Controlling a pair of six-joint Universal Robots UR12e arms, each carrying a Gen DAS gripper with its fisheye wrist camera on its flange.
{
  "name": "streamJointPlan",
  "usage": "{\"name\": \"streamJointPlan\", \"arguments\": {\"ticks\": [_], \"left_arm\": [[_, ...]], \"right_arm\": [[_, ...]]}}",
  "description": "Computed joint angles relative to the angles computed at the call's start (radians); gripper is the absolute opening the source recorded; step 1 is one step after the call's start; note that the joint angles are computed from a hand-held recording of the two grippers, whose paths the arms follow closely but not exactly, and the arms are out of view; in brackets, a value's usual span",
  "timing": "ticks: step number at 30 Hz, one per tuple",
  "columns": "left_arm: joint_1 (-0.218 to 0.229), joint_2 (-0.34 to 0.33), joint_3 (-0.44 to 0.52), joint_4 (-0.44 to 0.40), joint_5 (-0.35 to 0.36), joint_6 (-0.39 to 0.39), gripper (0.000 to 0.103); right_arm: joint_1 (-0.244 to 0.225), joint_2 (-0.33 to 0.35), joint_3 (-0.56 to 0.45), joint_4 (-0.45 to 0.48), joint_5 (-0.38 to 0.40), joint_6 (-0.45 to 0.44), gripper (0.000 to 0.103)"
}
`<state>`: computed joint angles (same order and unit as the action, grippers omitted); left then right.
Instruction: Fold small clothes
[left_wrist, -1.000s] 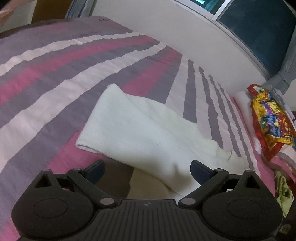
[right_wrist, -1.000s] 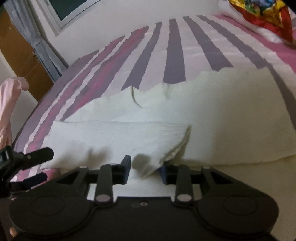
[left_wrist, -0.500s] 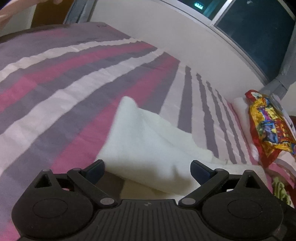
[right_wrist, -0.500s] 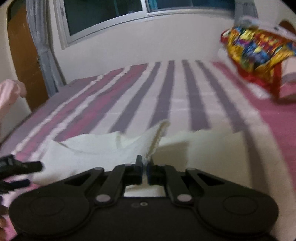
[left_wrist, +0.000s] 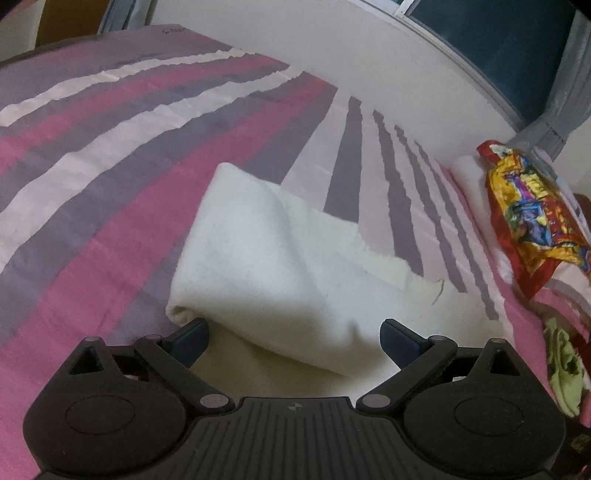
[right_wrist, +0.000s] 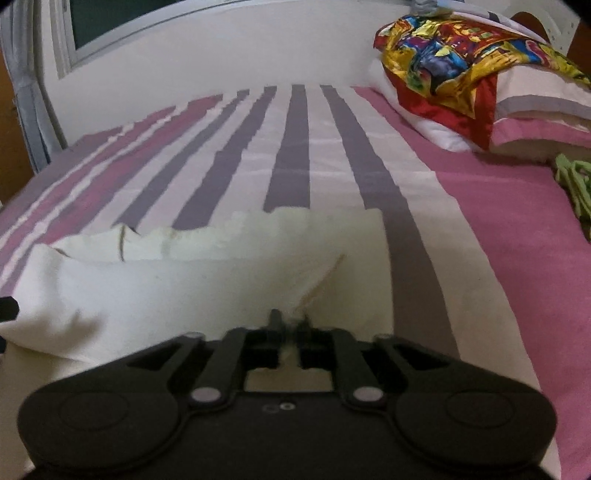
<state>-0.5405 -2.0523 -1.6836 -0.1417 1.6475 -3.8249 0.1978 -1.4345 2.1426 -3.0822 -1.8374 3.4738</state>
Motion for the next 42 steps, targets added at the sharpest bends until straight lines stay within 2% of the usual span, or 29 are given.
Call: {"name": "streamJointPlan", "arguments": {"ticks": [1,5,7,8,12,14,16,18,19,21,23,24,25,27,29,31,34,39,42], "left_arm": [[0.0,0.001,-0.004,0.011,0.002,0.0,0.098],[-0.008,0.003,-0.011,0.065,0.048,0.006,0.098],[-0.009,-0.003,0.002,0.044,0.037,0.025,0.098],[-0.01,-0.007,0.008,0.028,0.029,0.032,0.098],[-0.007,-0.009,0.01,-0.056,0.004,0.013,0.098],[-0.011,-0.004,-0.01,-0.04,0.018,0.066,0.098],[-0.015,0.004,-0.018,-0.046,0.033,0.097,0.098],[-0.015,0.017,-0.034,-0.029,0.034,0.073,0.098],[-0.016,0.022,-0.04,-0.023,0.036,0.067,0.098],[-0.013,0.025,-0.044,-0.043,0.03,0.063,0.098],[-0.008,0.023,-0.047,-0.049,0.018,0.06,0.098],[-0.008,0.024,-0.048,-0.049,0.021,0.068,0.098],[-0.011,0.029,-0.048,-0.057,0.03,0.064,0.098],[-0.013,0.036,-0.055,-0.034,0.029,0.052,0.098],[-0.018,0.038,-0.056,-0.022,0.039,0.076,0.098],[-0.019,0.035,-0.045,-0.092,0.039,0.082,0.098],[-0.027,0.035,-0.048,-0.106,0.056,0.131,0.098],[-0.026,0.067,-0.077,-0.112,0.037,0.087,0.098],[-0.033,0.089,-0.096,-0.116,0.037,0.078,0.098]], "right_arm": [[0.0,-0.001,0.0,0.006,-0.006,0.009,0.034],[-0.006,-0.022,0.028,-0.065,-0.045,0.063,0.031],[0.005,-0.025,0.035,-0.117,-0.077,0.069,0.031],[0.004,-0.026,0.034,-0.124,-0.058,0.058,0.031],[0.006,-0.02,0.015,-0.054,0.057,0.016,0.03],[0.003,-0.018,0.011,0.009,0.08,0.015,0.03],[0.002,-0.016,0.015,0.036,0.071,0.008,0.029],[0.006,-0.021,0.012,0.042,0.059,0.022,0.029],[0.006,-0.024,0.014,0.02,0.068,0.03,0.033],[0.011,-0.027,0.021,-0.019,0.082,0.016,0.032],[0.021,-0.02,0.009,0.02,0.068,-0.013,0.033],[0.017,-0.018,0.0,0.064,0.063,-0.004,0.033],[0.01,-0.017,0.003,0.07,0.07,0.014,0.032],[0.003,-0.023,0.008,0.054,0.083,0.044,0.033],[0.008,-0.031,0.017,0.017,0.084,0.036,0.034],[0.014,-0.036,0.021,0.013,0.084,0.03,0.035],[0.015,-0.038,0.013,0.105,0.086,0.041,0.037],[0.02,-0.073,0.046,0.061,0.105,0.058,0.039],[0.035,-0.095,0.071,0.032,0.109,0.042,0.045]]}}
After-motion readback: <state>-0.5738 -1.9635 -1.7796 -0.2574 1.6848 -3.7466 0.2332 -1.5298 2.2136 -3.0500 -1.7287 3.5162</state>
